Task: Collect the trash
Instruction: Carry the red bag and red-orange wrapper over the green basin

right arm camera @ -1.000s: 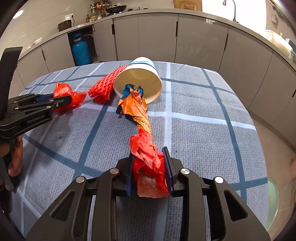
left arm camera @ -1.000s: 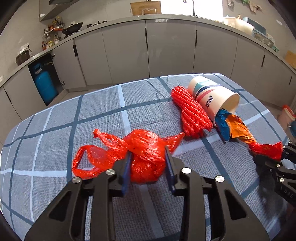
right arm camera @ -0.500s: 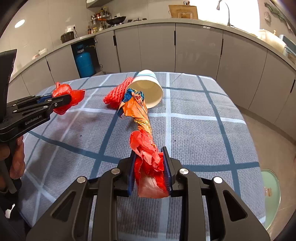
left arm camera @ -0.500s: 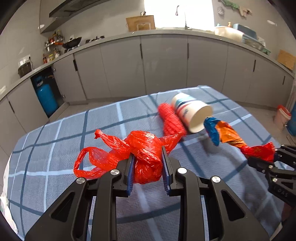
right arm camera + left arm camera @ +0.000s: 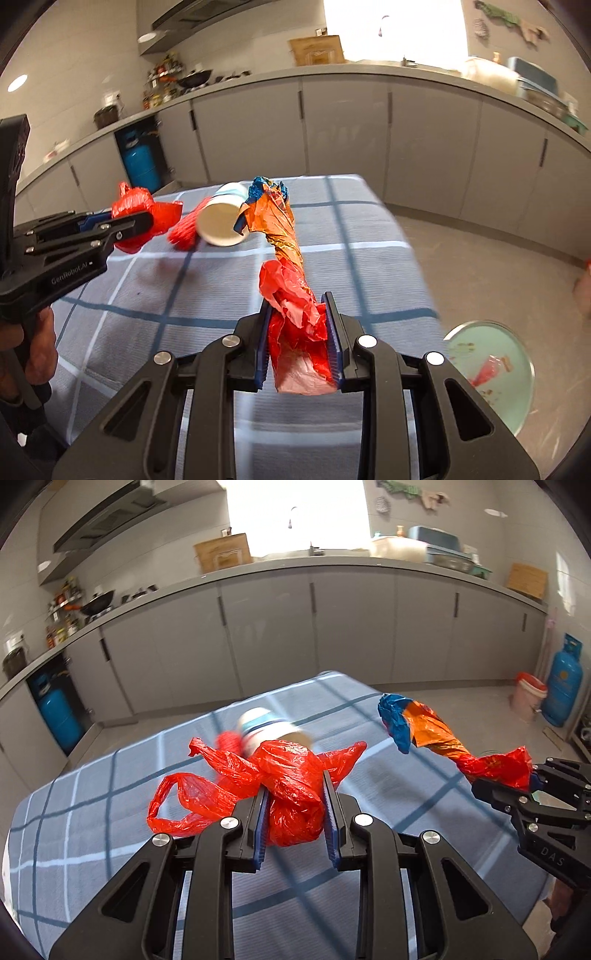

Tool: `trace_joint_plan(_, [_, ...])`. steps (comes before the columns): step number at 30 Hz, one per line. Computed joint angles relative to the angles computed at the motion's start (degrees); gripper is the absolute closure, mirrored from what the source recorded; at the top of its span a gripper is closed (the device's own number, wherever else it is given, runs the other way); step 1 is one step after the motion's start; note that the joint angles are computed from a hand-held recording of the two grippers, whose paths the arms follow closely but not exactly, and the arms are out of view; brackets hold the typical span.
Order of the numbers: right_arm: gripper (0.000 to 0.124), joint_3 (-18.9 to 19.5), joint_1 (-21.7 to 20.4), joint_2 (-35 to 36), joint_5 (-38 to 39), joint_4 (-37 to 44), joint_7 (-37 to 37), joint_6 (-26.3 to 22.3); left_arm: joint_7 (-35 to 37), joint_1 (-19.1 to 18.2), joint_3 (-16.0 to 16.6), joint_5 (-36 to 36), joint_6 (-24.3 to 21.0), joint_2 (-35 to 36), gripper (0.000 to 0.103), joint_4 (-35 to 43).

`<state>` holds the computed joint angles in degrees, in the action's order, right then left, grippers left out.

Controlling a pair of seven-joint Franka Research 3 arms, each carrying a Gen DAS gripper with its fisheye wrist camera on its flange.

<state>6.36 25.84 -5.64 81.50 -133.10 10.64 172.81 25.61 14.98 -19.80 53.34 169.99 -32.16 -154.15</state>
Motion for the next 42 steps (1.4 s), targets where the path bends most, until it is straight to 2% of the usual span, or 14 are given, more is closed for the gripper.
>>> trace_joint_plan(4, [0.097,-1.4,-1.5,-0.8,2.1,-0.4,-1.2,-0.1,-1.9,0.3,-3.3,2.4,0.2,3.7,0.077,4.1])
trace_joint_plan(14, [0.097,-3.6,-5.9,-1.1,4.8,-0.9,-2.8,-0.6,-7.0,-5.4,-4.1,10.4,-2.7,13.3,0.077,12.8])
trace_joint_plan(22, [0.097,-4.8,-8.9,-0.5,5.7,-1.1,-3.7,-1.1,-8.2,-11.9,-1.8,13.6,-5.0,20.0,0.077,18.4])
trace_joint_plan(29, [0.097,-5.6,-11.6,1.0,6.7,-0.7,-4.5,-0.6,-8.6,-17.7,0.9,16.3,-5.1,26.4,0.077,23.8])
trace_joint_plan(34, [0.097,-6.2,-13.7,2.7,4.9,-0.3,-2.1,-0.5,-8.8,-22.2,3.0,18.2,-5.1,31.6,0.077,28.8])
trace_joint_plan(42, [0.096,-6.4,-16.4,6.9,1.7,0.9,1.6,-1.1,-5.2,-28.7,7.1,15.1,-4.7,39.7,0.077,35.7])
